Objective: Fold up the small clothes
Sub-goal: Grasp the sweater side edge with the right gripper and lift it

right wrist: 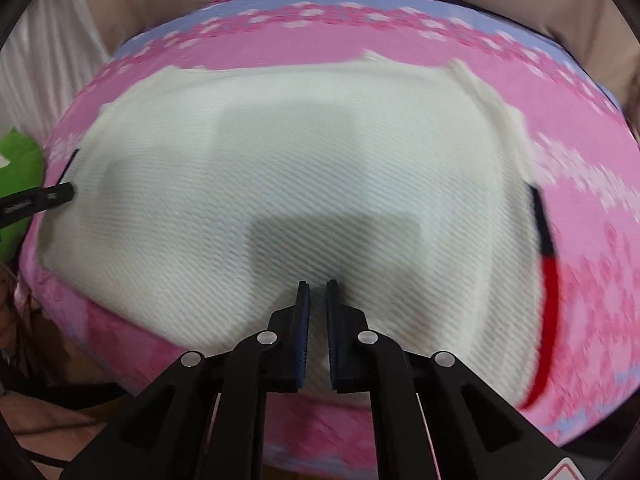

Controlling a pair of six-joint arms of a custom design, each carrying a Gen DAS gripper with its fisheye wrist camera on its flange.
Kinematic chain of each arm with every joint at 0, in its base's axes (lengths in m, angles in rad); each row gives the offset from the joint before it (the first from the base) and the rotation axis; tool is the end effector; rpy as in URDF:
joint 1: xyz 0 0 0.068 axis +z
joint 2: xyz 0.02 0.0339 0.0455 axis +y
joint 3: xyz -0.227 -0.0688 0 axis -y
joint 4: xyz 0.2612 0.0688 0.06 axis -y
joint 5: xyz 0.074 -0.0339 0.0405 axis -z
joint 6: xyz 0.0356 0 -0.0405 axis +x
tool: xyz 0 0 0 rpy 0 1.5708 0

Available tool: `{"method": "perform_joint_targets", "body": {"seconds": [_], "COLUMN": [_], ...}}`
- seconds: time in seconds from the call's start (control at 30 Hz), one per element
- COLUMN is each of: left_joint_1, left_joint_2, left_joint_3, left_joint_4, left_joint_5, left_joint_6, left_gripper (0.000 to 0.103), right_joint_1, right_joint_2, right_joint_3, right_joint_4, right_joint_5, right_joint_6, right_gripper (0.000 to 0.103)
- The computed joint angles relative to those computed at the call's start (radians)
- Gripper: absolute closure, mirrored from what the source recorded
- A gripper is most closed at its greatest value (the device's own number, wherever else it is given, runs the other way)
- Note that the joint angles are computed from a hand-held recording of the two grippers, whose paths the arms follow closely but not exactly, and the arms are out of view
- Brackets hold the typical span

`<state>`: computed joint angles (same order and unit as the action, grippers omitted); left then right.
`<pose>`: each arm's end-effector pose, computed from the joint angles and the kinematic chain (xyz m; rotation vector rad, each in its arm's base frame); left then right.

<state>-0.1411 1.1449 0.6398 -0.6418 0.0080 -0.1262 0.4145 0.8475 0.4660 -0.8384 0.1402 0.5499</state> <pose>0.2266 -0.0325 0.1464 0.0226 2.7211 -0.0888 0.1595 0.0647 0.1395 0.2215 2.7575 0.0553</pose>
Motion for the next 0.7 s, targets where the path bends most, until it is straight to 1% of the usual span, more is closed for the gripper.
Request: {"method": "perform_joint_targets", "body": {"seconds": [0.03, 0.07, 0.1, 0.17, 0.2, 0.3, 0.33, 0.4, 0.43, 0.47, 0.5, 0.53, 0.6, 0.7], "left_joint_1": [0.016, 0.061, 0.102, 0.154, 0.165, 0.153, 0.144, 0.130, 0.126, 0.137, 0.140, 0.138, 0.135, 0.102], "left_joint_2": [-0.011, -0.044, -0.059, -0.037, -0.018, 0.013, 0.020, 0.035, 0.050, 0.083, 0.111, 0.145, 0.156, 0.169], "left_joint_3": [-0.003, -0.019, -0.027, -0.022, -0.021, -0.030, -0.033, -0.045, -0.046, -0.041, -0.037, -0.035, -0.046, -0.042], "left_joint_4": [-0.012, -0.022, -0.025, -0.038, -0.037, -0.018, -0.008, 0.029, 0.041, 0.053, 0.067, 0.086, 0.126, 0.151], "left_joint_5": [-0.017, 0.005, 0.042, 0.107, 0.135, 0.166, 0.165, 0.161, 0.158, 0.183, 0.206, 0.219, 0.224, 0.192], "left_joint_6": [-0.006, -0.014, -0.016, -0.031, -0.042, -0.077, -0.086, -0.115, -0.131, -0.141, -0.156, -0.177, -0.185, -0.207], "left_gripper": [0.068, 0.059, 0.054, 0.048, 0.047, 0.046, 0.045, 0.038, 0.038, 0.037, 0.034, 0.033, 0.024, 0.022], "right_joint_1": [-0.019, -0.021, -0.017, 0.007, 0.016, 0.040, 0.048, 0.073, 0.081, 0.095, 0.103, 0.121, 0.147, 0.156], "right_joint_2": [-0.049, -0.084, -0.118, -0.103, -0.078, 0.081, 0.157, 0.272, 0.351, 0.398, 0.476, 0.518, 0.543, 0.561], "right_joint_3": [-0.008, -0.007, 0.004, 0.042, 0.063, 0.148, 0.181, 0.231, 0.263, 0.277, 0.304, 0.316, 0.316, 0.341], "right_joint_4": [-0.052, -0.086, -0.109, -0.082, -0.057, 0.076, 0.133, 0.201, 0.234, 0.246, 0.263, 0.267, 0.294, 0.269], "right_joint_5": [0.009, 0.016, 0.020, 0.018, 0.014, -0.013, -0.033, -0.043, -0.056, -0.062, -0.069, -0.063, -0.018, -0.008], "right_joint_6": [0.014, 0.028, 0.040, 0.058, 0.057, 0.037, 0.034, 0.029, 0.015, 0.013, 0.004, 0.008, -0.002, -0.010], "right_gripper": [0.097, 0.095, 0.093, 0.093, 0.093, 0.093, 0.093, 0.093, 0.093, 0.093, 0.093, 0.093, 0.093, 0.093]}}
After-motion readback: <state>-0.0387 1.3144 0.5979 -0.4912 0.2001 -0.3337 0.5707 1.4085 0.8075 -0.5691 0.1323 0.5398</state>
